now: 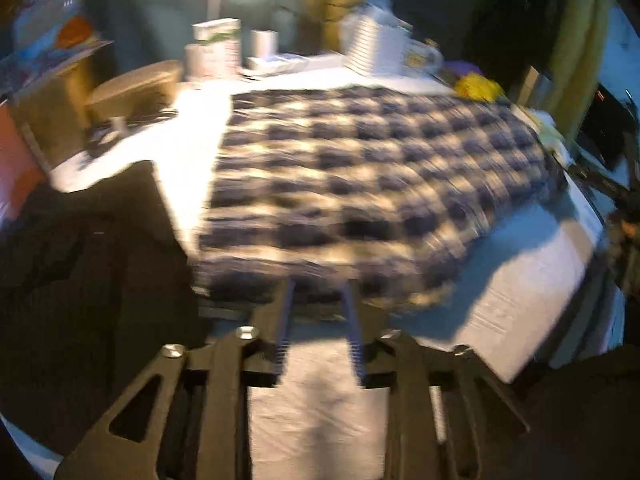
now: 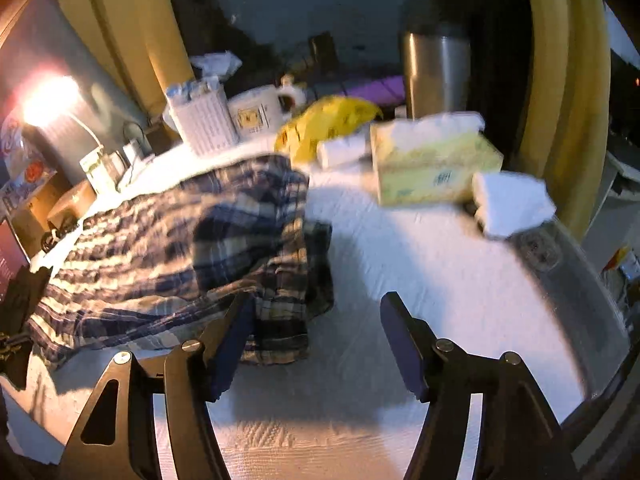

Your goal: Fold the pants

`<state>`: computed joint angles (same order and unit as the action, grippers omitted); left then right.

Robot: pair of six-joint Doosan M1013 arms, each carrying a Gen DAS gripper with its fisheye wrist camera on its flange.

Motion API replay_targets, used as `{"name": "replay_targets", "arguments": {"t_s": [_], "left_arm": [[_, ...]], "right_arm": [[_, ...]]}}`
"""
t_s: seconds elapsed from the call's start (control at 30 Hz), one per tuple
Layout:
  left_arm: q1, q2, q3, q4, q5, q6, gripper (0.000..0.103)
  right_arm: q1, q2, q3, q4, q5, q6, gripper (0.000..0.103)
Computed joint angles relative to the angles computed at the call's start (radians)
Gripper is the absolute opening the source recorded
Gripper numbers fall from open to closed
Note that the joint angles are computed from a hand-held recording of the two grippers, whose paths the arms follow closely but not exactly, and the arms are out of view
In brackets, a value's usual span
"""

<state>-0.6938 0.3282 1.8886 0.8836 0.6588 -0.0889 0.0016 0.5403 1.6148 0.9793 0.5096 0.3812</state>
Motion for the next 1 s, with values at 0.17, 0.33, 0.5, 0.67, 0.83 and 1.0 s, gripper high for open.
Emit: {"name": "replay_targets", "arguments": {"t_s": [0.17, 0.33, 0.5, 0.67, 0.83, 1.0], "left_arm": [[0.027, -0.016, 0.001, 0.083, 0.043, -0.043, 0.040], [0.093, -0.010, -0.023, 0.116, -0.001, 0.017, 0.040], [0.172, 0.024, -0.071, 0.092, -0.078, 0.135, 0.041], [0.227, 0.069, -0.126, 0.050, -0.105, 0.249, 0.041], [0.274, 0.114, -0.177, -0.026, -0.120, 0.376, 0.043], [0.316, 0.150, -0.212, -0.111, -0.129, 0.466, 0.059]], "right_arm": [[0.003, -0.004, -0.012, 0.048, -0.037, -0.025, 0.067], [0.012, 0.007, -0.041, 0.057, -0.037, -0.034, 0.067], [0.028, 0.035, -0.090, 0.038, -0.021, -0.036, 0.067], [0.053, 0.078, -0.165, -0.048, 0.003, 0.020, 0.067], [0.077, 0.138, -0.259, -0.157, 0.046, 0.120, 0.067], [0.090, 0.197, -0.351, -0.195, 0.134, 0.183, 0.067]]}}
